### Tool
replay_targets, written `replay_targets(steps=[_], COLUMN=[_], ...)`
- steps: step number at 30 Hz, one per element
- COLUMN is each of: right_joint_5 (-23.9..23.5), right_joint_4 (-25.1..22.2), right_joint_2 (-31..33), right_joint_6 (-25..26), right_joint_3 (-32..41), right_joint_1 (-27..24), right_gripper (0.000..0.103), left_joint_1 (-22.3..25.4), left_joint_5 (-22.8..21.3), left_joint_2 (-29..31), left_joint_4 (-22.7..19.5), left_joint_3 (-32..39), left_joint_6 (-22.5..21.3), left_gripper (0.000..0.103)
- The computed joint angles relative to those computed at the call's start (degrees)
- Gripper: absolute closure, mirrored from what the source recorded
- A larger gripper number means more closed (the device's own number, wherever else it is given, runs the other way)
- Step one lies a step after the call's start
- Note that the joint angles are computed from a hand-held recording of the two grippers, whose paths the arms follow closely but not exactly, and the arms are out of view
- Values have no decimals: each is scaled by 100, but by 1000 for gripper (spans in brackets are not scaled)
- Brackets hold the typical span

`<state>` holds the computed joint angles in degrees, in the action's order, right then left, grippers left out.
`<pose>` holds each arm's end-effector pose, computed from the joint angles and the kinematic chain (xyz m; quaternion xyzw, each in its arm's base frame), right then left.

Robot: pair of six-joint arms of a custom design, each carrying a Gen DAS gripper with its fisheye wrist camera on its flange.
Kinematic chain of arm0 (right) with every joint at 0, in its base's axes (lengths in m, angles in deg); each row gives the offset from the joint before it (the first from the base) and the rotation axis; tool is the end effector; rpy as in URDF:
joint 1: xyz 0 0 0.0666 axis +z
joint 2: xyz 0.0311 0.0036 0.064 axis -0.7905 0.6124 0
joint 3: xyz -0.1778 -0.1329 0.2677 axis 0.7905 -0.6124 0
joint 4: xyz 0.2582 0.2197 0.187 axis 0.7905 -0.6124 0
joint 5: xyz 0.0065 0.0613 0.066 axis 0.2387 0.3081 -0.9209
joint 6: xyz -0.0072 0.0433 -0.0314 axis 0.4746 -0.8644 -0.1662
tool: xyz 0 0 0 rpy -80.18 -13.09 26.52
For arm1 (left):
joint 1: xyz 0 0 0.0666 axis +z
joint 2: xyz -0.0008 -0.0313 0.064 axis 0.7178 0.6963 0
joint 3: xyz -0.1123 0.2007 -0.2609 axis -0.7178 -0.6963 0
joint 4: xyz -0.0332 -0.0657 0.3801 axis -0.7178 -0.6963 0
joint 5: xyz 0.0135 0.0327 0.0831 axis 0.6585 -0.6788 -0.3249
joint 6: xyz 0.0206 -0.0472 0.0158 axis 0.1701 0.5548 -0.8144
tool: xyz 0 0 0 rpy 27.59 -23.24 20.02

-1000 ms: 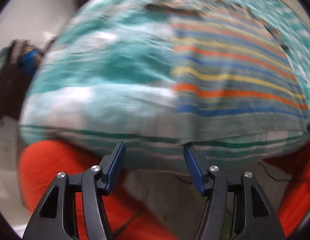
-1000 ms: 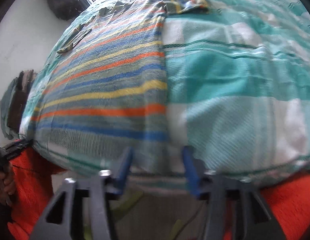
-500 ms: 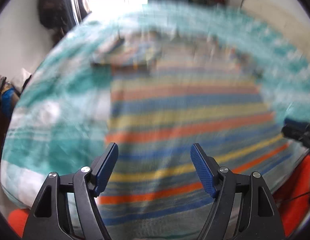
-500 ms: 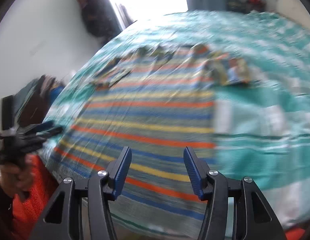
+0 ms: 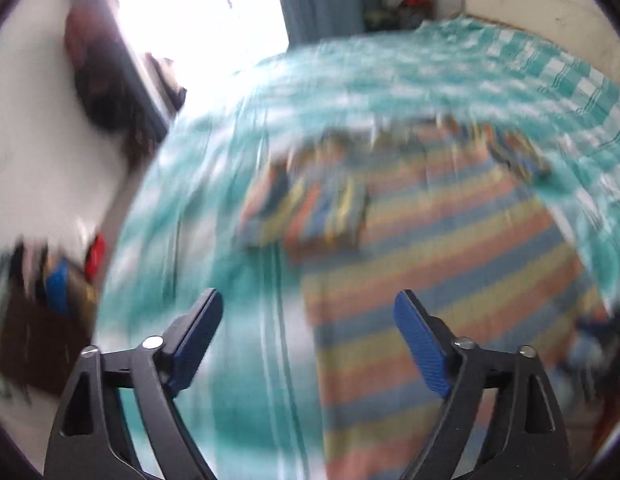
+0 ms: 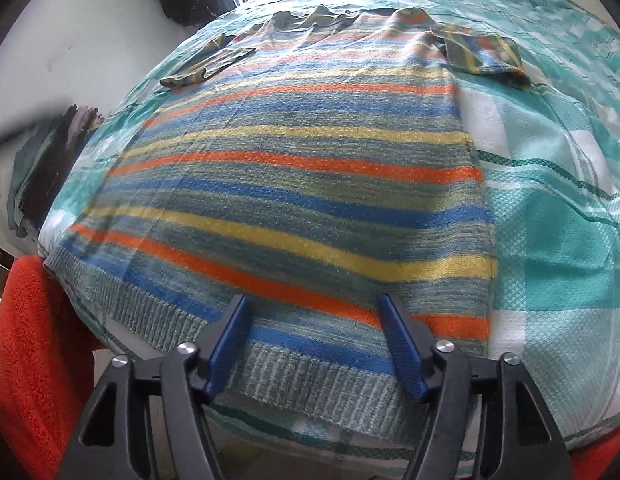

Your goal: Fold small clothes

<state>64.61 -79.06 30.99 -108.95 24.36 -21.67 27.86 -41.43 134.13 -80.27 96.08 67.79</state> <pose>0.3252 0.1917 0.5201 -0.0338 0.9713 0.1139 0.2062 0.3028 -0.0918 0.6761 0.1838 0.9094 0.0598 0.3683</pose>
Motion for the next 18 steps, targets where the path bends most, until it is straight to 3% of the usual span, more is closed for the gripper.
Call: replay_targets(steps=[2,7,11,12,13,14,16,18], right_joint_5=[88,4,-12,-7,1,4,25,78], right_joint_4=[35,101,95,85,78,74,68,45], right_joint_2=[-171,-402,-382,-369,-339,-340,-340,-312], right_joint_6=[46,102,106,109,96,80,56,56], right_joint_3=[-191,-396,-375,-363,-338,-339,-344,-318], right_joint_1=[44,-16,-20,-21,-15,-10,6,30], right_gripper=[31,30,30,30,29,29,28,27], left_joint_1=[-120,-163,64,132,213,316,655,1244], left_joint_5=[-149,-369,0,158,312,387,564,832], left_joint_2=[588,1720,1839,1812,1872,2023,1937,2051], left_joint_4=[393,486,512,587,490,229,389,369], left_joint_3=[192,177,-179,-220,-103,179,328,773], left_joint_6=[-291,-391,-340,-296,-253,-173,60,611], left_gripper=[13,15,17,27,83,99,99,99])
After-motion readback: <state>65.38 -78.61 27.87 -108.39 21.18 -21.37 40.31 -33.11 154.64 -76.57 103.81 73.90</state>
